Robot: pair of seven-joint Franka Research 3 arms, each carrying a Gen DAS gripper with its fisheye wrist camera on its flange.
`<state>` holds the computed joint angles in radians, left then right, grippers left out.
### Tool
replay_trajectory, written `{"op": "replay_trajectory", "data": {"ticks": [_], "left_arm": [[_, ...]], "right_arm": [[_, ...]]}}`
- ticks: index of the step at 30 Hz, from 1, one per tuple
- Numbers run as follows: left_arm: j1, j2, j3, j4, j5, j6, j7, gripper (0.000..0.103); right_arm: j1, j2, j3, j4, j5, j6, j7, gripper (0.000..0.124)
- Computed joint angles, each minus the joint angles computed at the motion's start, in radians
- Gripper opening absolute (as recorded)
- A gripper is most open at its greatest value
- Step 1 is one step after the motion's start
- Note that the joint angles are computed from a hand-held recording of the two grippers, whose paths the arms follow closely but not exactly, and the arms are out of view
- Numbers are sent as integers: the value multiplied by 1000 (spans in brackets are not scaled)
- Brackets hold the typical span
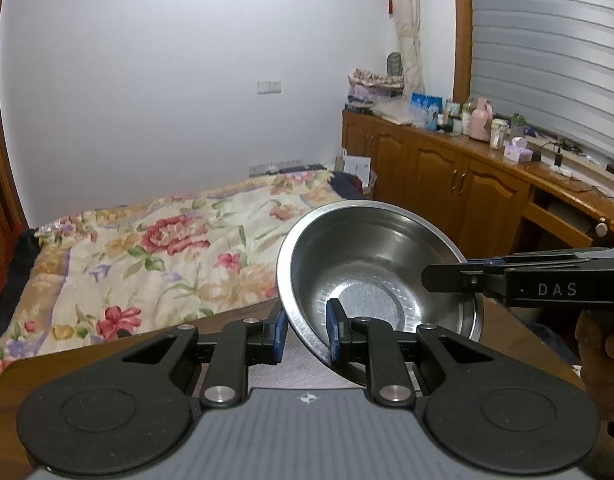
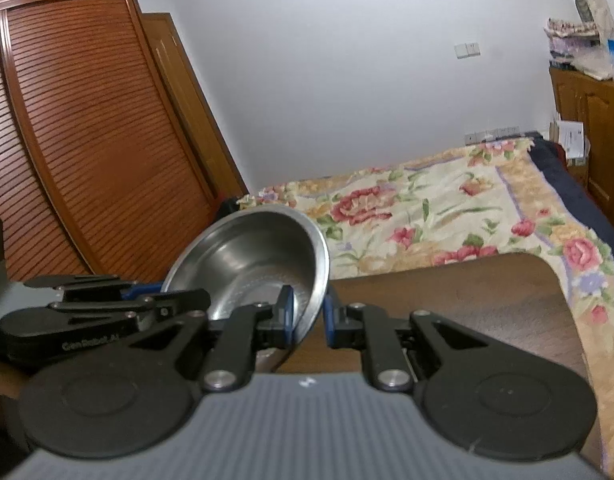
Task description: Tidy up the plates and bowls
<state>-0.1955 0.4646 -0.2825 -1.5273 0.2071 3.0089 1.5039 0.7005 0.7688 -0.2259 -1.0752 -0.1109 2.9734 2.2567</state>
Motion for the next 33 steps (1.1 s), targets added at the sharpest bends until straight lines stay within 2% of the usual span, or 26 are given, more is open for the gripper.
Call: {"op": "replay_trajectory", "data": {"ticks": [13, 19, 24, 27, 30, 33], "left_arm": [[27, -166, -13, -191, 7, 111, -21, 22], [14, -235, 9, -282, 34, 158, -62, 22], [39, -294, -15, -374, 27, 185, -69, 23], [80, -325, -61, -426, -7, 194, -39, 23], [79, -352, -61, -467, -15, 204, -25, 24], [147, -364, -144, -493, -94, 213, 56, 24]], "right_arm": [[135, -113, -157, -159, -83, 87, 94, 17], [203, -159, -222, -240, -106, 123, 128, 17], [234, -184, -240, -291, -97, 140, 126, 17], [262, -206, -254, -334, -98, 149, 124, 17], [285, -216, -270, -360, -91, 157, 124, 17], [285, -225, -259, -381, -77, 162, 109, 17]]}}
